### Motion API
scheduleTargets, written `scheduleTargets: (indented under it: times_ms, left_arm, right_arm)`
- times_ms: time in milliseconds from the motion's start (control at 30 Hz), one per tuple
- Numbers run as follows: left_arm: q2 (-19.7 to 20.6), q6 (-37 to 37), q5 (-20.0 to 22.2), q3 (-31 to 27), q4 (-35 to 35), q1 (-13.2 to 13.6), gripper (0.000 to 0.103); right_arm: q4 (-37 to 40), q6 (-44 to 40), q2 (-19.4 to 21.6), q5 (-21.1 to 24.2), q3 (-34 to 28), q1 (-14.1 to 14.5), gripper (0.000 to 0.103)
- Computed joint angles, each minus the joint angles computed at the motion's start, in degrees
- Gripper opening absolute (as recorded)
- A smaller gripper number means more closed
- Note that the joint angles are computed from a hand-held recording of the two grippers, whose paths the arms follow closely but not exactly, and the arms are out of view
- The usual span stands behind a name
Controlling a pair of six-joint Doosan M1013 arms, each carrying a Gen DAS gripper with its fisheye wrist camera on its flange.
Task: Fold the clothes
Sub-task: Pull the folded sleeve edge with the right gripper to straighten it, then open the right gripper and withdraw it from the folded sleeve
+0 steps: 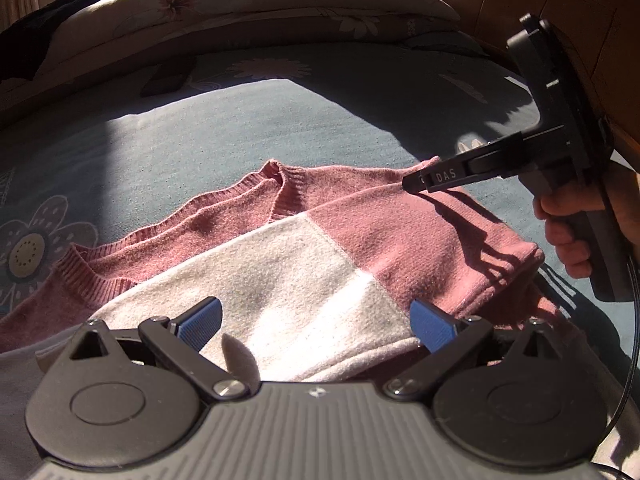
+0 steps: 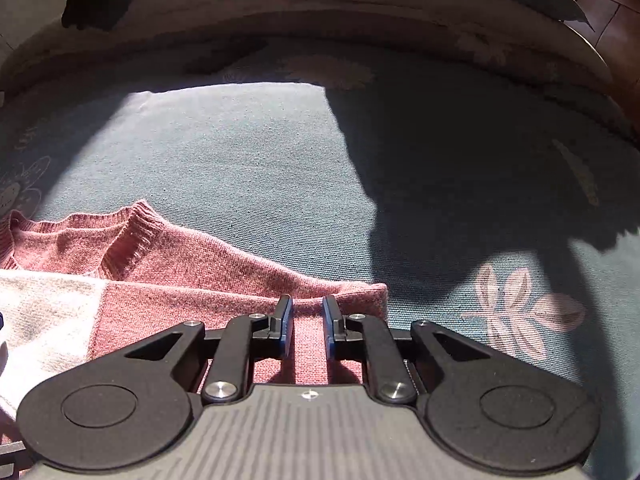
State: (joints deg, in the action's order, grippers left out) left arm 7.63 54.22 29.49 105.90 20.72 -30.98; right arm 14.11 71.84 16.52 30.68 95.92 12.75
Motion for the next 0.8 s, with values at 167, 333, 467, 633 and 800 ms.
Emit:
scheduleTargets:
  times_ms: [167,333,467,633,800]
  left_arm:
    - [-2.0,-2.1,-2.6,1.6,-2.0,1.9,0.099]
    - [-2.9,-11.9,-1.6,2.2,1.7,3.4,0.100]
    - [-2.9,-16.5,-1.9,3.7,1.3,5.2,0.099]
    - [-4.3,-16.9,2.0,4.3,1.8,5.6,0.100]
    - [-6.1,-18.8,1.5,4.2,1.3,6.1,0.100]
  right_arm:
    - [6.8,-2.8,-3.0,2.1,1.3,-1.2,0.030]
    - [14.6,-11.6,-5.5,7.6,3.5,-0.7,0.036]
    - [13.5,-10.4,-5.7,10.5,4.8,0.5,0.036]
    - [10.1,-5.5,-6.2,12.0,5.4,0.0,0.038]
    - [11.6,-5.8,-7.4,12.3,5.1,-0.2,0.049]
